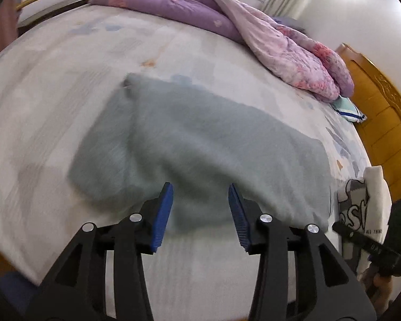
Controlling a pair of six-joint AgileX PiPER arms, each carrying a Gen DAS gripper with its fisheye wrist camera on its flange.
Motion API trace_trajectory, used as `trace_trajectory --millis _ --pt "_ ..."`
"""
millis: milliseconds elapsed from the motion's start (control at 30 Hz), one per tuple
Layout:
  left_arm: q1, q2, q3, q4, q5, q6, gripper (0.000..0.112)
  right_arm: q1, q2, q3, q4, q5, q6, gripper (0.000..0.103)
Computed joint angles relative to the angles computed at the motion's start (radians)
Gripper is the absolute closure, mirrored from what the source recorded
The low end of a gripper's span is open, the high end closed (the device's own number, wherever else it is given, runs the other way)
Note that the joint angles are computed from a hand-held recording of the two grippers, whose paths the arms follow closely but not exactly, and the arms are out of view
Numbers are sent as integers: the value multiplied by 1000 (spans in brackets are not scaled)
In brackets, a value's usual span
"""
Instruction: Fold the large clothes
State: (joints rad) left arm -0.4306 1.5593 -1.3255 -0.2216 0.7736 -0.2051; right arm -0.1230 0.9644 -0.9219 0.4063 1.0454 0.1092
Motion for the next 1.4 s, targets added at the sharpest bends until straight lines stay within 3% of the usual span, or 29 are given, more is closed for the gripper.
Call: trace_trajectory --millis 100,167,200,267,300,400,500,533,600,667,700,767,833,1000,1100,1233,1400 --pt "-62 142 -129 187 38 -113 68 12 56 4 -49 -84 23 84" --pt "-57 211 -168 261 80 -166 68 58 142 0 -156 -88 94 87" --pt "-36 234 -166 239 86 -164 68 74 169 8 -187 -87 114 91" --pt "12 250 -137 137 57 -89 68 49 202 65 -181 -118 71 91" --pt "17 245 -118 125 33 -62 68 8 188 106 -118 -153 10 91" --pt "-6 236 -112 174 27 -66 68 -27 209 84 -75 -124 -24 91" --pt "70 204 -104 -23 42 82 59 8 209 -1 -118 -63 42 90" --pt "104 177 -81 -84 24 122 51 12 203 -34 -95 -69 26 90" --pt "140 137 -62 -114 -1 156 43 58 229 -108 -67 -90 23 92" --pt "170 127 -82 -94 1 135 26 123 311 -203 -48 -111 17 96" --pt "194 122 -85 -76 5 109 23 169 358 -254 -78 -122 44 99" --pt "251 114 -67 -109 -5 111 23 231 461 -355 -120 -137 60 101" --pt "317 146 -72 -162 41 131 23 268 578 -470 -114 -127 82 102" --pt "380 160 -2 -180 21 173 23 307 820 -715 -257 0 168 103" --pt "403 172 28 -249 -2 255 23 313 898 -740 -289 10 202 103" --pt "384 160 52 -252 -42 258 21 339 904 -727 -339 -20 253 103" --pt "356 177 38 -321 -43 306 21 339 763 -647 -228 3 254 103"
